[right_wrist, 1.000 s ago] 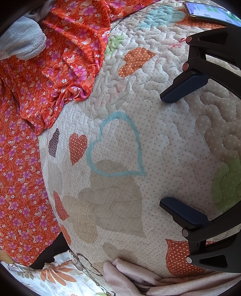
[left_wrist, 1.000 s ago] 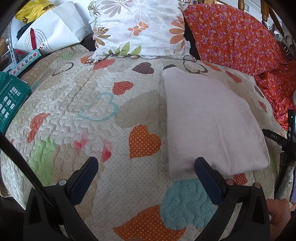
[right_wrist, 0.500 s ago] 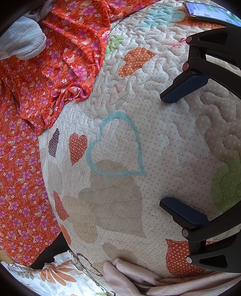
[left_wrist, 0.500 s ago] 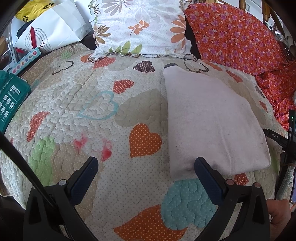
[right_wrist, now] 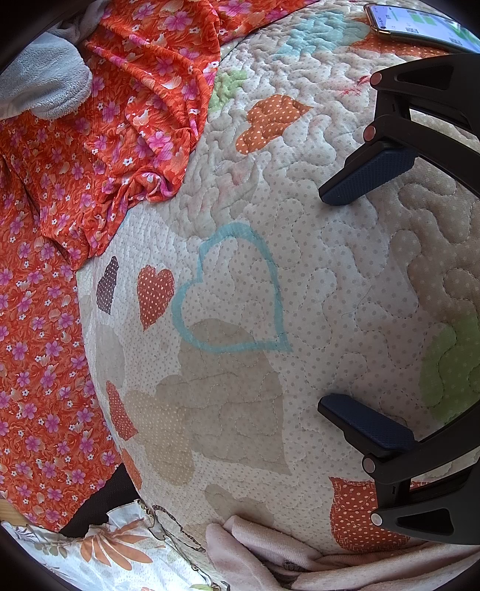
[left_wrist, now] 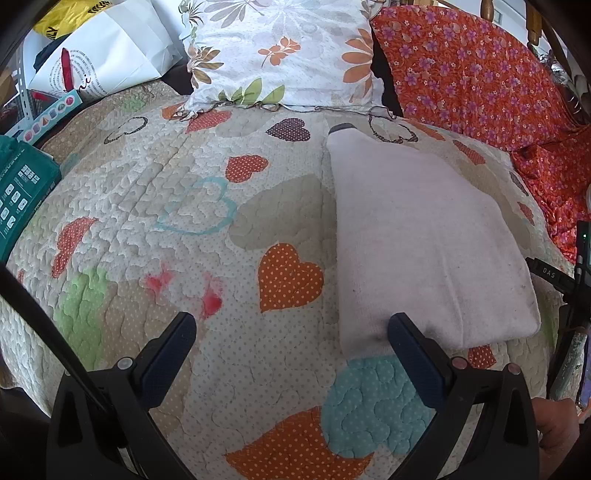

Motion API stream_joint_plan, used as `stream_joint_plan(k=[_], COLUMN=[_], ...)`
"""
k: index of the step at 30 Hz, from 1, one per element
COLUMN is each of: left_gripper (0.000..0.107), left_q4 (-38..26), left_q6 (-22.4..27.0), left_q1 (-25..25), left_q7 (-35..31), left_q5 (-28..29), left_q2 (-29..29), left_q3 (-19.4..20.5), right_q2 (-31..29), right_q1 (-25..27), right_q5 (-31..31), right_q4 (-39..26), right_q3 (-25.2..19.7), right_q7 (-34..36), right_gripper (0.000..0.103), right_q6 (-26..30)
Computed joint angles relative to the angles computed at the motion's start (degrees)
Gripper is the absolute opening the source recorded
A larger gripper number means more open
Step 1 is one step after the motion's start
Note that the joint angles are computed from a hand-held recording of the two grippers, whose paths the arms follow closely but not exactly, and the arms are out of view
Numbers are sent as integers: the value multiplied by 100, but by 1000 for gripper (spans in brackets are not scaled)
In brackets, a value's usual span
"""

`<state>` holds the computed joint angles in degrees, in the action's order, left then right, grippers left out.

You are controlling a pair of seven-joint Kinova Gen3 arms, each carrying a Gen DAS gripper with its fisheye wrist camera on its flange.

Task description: Fold small clothes

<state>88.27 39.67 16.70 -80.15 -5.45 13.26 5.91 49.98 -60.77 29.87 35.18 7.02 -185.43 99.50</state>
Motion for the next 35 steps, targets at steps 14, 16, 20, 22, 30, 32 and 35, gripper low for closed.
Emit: stream_joint_plan(k=[14, 16, 20, 22, 30, 32, 35], left_gripper=[103, 103, 103, 103, 103, 103, 103], left_q4=[11, 9, -12, -8, 74, 86, 31], left_q6=[-11, -11, -1, -11, -148, -173, -115], left_q1=[-2, -14, -7, 2, 122, 146, 226], left_q7=[-5, -35, -64, -72, -29, -56, -16], left_q5=[11, 32, 39, 37, -120, -161, -304], left_q2=[-5, -6, -2, -4, -38, -50, -54], left_q3=[0, 9, 17, 20, 15, 26, 13], right_q2=[2, 2, 3, 3, 4, 3, 4], right_q1=[0, -1, -3, 0, 0, 0, -3], right_q5=[2, 2, 1, 1, 1, 1, 1], right_q4=[-3, -4, -7, -5, -6, -6, -8], right_q3=[-2, -2, -2, -2, -1, -1, -1], right_q7=[0, 0, -2, 0, 0, 0, -2], right_gripper=[103, 103, 103, 103, 103, 103, 103], right_q6=[3, 4, 7, 4, 5, 4, 7])
